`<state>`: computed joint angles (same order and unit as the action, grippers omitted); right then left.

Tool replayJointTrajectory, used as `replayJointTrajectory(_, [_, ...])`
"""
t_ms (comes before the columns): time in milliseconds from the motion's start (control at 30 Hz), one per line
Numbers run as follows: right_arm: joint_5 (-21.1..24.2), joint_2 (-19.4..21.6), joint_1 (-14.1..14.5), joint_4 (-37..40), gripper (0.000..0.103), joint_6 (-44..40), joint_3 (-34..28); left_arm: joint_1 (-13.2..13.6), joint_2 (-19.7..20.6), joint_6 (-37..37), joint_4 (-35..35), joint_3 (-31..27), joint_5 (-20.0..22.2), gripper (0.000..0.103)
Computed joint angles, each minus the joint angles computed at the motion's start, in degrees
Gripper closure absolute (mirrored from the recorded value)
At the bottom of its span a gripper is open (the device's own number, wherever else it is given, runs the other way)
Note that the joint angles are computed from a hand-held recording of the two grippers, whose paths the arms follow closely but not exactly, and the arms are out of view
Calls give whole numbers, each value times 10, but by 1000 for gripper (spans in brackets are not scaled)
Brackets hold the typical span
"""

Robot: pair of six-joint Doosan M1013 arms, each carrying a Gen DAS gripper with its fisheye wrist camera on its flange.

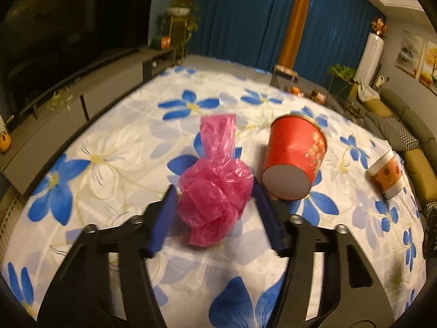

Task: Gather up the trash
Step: 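Grasp the black plastic bag with the right tool while the left tool grasps the pink bag, then carry the black bag and pink bag over the grey bin with both tools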

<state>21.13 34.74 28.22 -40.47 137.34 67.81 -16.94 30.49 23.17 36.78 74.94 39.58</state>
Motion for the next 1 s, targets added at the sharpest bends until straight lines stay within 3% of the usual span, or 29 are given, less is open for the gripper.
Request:
replayJointTrajectory(67, [-2, -3, 1, -10, 98, 5, 4, 5, -3, 9, -21, 7, -21, 65])
replayJointTrajectory(267, [-8, -13, 3, -26, 98, 16, 16, -4, -25, -26, 17, 35, -40, 70])
replayJointTrajectory(633, [-39, -52, 4, -82, 98, 70, 70, -83, -90, -162, 208, 101, -51, 70])
replayJointTrajectory(733, [-47, -70, 4, -125, 98, 108, 95, -105, -90, -168, 227, 97, -38, 70])
replayJointTrajectory(1000, [-49, -108, -3, -252, 98, 242, 150, -146, -81, -135, 228, 78, -54, 70])
